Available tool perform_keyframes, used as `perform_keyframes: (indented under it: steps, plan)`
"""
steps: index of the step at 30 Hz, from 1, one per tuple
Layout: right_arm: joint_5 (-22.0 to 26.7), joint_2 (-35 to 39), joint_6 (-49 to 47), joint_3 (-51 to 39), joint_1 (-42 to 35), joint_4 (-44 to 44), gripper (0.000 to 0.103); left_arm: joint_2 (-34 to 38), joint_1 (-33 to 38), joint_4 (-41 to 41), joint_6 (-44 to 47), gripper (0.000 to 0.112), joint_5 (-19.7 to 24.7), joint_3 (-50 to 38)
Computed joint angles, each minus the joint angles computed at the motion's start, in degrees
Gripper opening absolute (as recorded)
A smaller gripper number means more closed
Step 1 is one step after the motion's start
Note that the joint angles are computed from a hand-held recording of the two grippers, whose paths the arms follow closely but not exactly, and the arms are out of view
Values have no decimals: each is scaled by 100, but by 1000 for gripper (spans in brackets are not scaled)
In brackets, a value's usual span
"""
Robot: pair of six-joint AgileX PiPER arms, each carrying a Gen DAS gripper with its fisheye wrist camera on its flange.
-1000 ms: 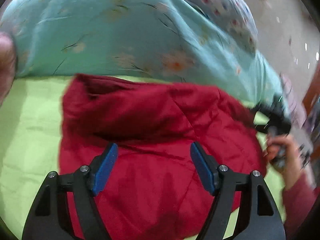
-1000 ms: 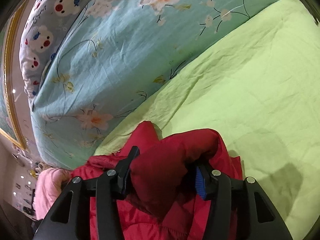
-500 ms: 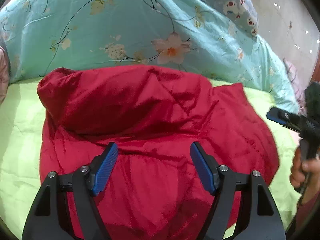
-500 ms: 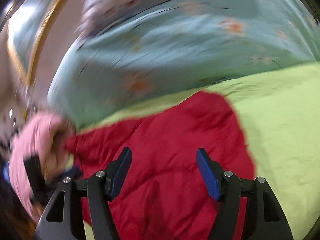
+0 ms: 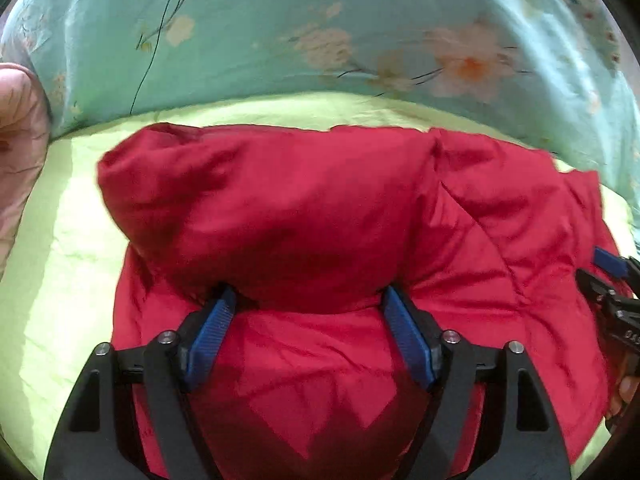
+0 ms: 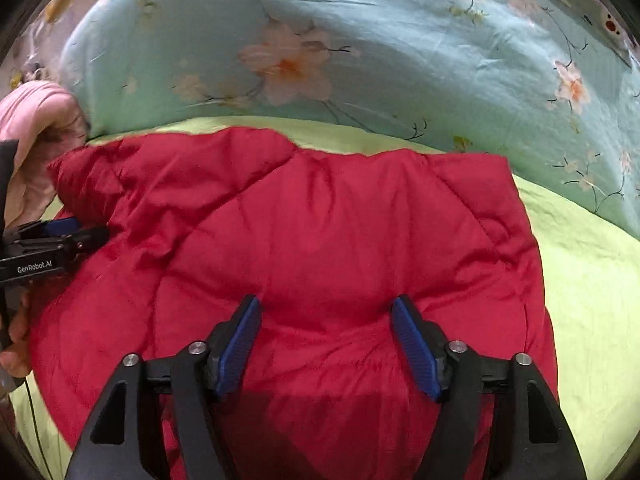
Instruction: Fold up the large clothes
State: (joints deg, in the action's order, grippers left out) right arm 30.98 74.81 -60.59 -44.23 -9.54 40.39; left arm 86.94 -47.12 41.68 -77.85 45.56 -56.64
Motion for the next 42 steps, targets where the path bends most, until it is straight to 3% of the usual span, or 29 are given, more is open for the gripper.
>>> perform_keyframes:
  steps: [5, 12, 18, 25, 28, 35, 38, 42]
  plan:
    - [-148, 809, 452, -609, -5, -10, 82, 463, 398, -110, 365, 96, -13, -346]
    - [-141, 1551, 469, -1042, -34, 369, 90, 611, 1064, -458, 586, 103, -668, -222]
    - [28, 1681, 98, -1123, -250, 671, 91, 643, 1237, -469, 671, 103, -896, -111]
    - [302, 1398, -45, -1031, -567, 733, 90, 394, 1027, -519, 717, 103, -655, -196]
    - [678, 855, -371, -741, -1074, 1060, 90, -37, 667, -224, 396, 103, -396, 48]
    - [2282, -263, -1388, -254, -2750, 1284, 92, -1180, -777, 469, -837, 103, 525, 836]
    - [3168, -442, -1920, -175, -3776, 1261, 92, -1637, -1513, 583, -1436, 103, 1001, 1153]
    - [3711, -537, -2407, 40, -4632, 1131, 92, -2139, -2501, 619, -2219, 103, 1734, 1552]
